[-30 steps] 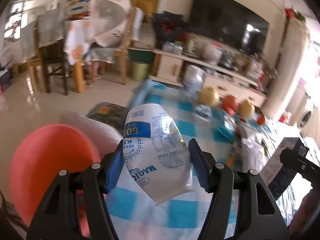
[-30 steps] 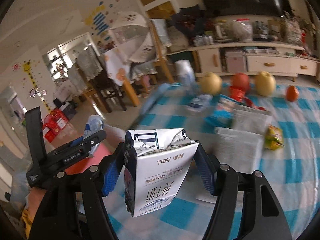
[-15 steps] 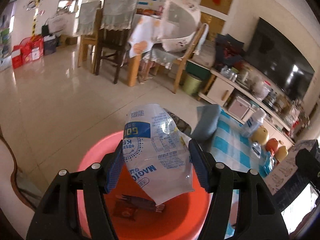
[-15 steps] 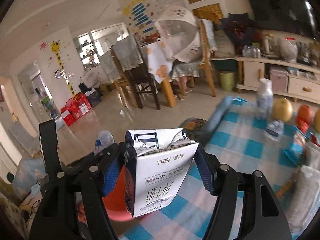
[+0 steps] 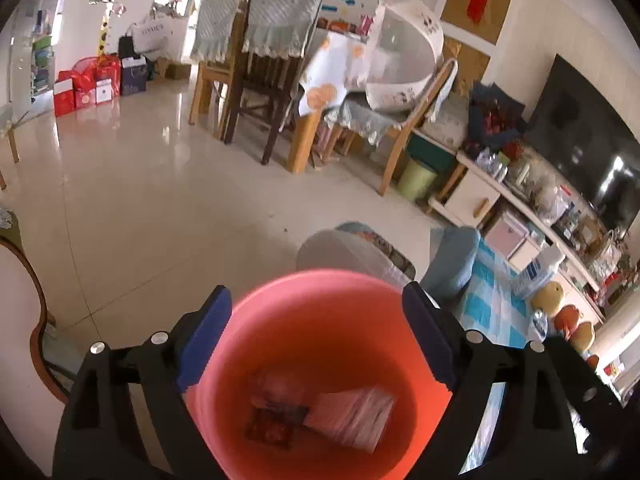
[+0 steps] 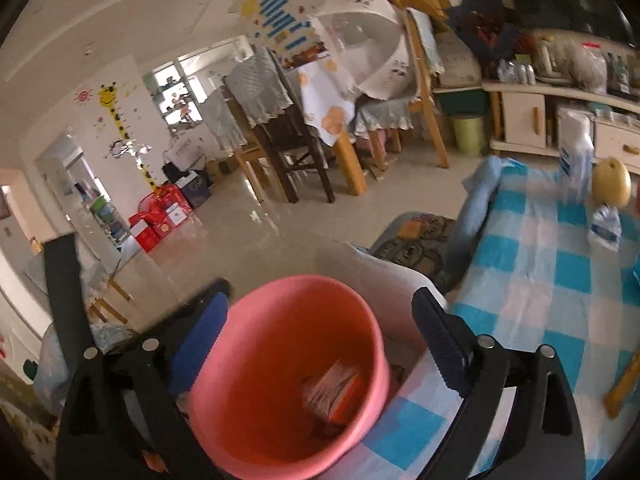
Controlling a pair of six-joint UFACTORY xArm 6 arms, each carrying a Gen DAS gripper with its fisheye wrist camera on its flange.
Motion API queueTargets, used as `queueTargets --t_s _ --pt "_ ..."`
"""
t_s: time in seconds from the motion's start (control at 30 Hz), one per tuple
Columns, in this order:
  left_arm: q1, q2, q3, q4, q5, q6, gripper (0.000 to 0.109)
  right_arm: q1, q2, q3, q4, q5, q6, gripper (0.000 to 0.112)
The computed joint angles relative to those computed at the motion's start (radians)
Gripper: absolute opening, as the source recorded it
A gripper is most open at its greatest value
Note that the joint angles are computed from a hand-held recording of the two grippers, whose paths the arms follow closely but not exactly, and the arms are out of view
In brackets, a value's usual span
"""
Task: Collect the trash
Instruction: 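Carry both items over the pink bucket and open both tools to drop them, then move both tools back from the bucket toward the table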
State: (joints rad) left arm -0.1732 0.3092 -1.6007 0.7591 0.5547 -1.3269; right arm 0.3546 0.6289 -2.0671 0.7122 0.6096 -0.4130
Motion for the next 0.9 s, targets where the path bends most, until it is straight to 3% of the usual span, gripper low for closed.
queueTargets --t_s 0.07,0.17,0.3,0.5,0.6,0.9 --pt "-0.001 -0.01 0.012 0.106 -0.022 -0.084 0.092 -0.004 -0.017 0.038 -0.023 -0.035 0.006 0.093" --pt "-0.011 -0.014 0.013 0.298 -0.058 -0.211 0.094 -0.005 -0.069 0.143 -0.027 -0.16 -0.042 0.095" --pt "-0.036 0.004 -0.021 0.47 -0.058 -0.294 0.094 -0.005 -0.123 0.253 -0.05 -0.287 -0.104 0.098" --pt "-0.06 0.058 -0.1 0.416 -0.083 -0.195 0.094 -0.025 -0.193 0.39 -0.195 -0.394 -0.082 0.098" --pt "-0.074 0.07 -0.126 0.316 -0.076 -0.097 0.094 -0.04 -0.218 0.445 -0.286 -0.439 -0.027 0.098" --pt "-0.104 0.081 -0.154 0.369 -0.067 -0.112 0.094 -0.088 -0.28 0.552 -0.268 -0.475 -0.067 0.098"
